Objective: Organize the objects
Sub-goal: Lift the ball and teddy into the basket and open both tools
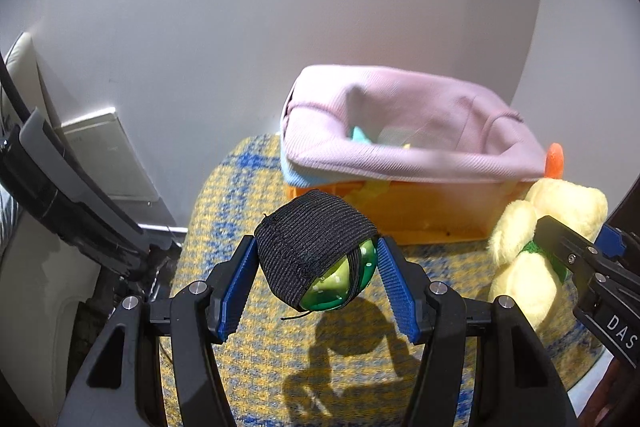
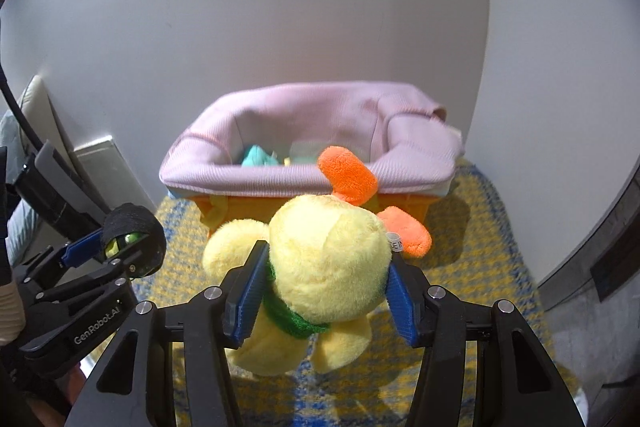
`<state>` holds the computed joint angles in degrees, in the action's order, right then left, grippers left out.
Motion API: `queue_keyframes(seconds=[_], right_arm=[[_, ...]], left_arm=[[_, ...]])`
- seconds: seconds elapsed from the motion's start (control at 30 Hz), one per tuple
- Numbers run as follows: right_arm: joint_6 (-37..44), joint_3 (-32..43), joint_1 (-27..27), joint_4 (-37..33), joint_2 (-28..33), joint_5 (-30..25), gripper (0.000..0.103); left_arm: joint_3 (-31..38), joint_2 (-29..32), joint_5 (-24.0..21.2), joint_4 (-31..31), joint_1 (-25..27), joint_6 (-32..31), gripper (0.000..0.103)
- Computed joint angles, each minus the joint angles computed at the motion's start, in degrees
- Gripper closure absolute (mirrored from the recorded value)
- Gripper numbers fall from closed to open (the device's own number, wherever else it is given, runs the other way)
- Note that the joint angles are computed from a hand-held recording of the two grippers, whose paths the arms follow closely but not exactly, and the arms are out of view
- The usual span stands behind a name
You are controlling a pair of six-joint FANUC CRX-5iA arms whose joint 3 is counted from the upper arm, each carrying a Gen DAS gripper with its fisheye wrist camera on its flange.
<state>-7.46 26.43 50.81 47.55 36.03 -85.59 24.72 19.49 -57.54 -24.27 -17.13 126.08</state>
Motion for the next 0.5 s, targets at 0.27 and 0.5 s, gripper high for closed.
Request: queue_keyframes(seconds=[0.27, 0.5], right_arm=[[1.35, 0.89, -0.02, 3.21, -0.93, -1.88, 0.049], [3.23, 2.11, -0.77, 5.45, -1.23, -2.44, 0.049]], left_arm=[[4.25, 0.79, -0.57, -0.16, -0.34, -1.76, 0.043], [8.17, 2.23, -1.07, 0.22, -0.12, -3.44, 0.043]])
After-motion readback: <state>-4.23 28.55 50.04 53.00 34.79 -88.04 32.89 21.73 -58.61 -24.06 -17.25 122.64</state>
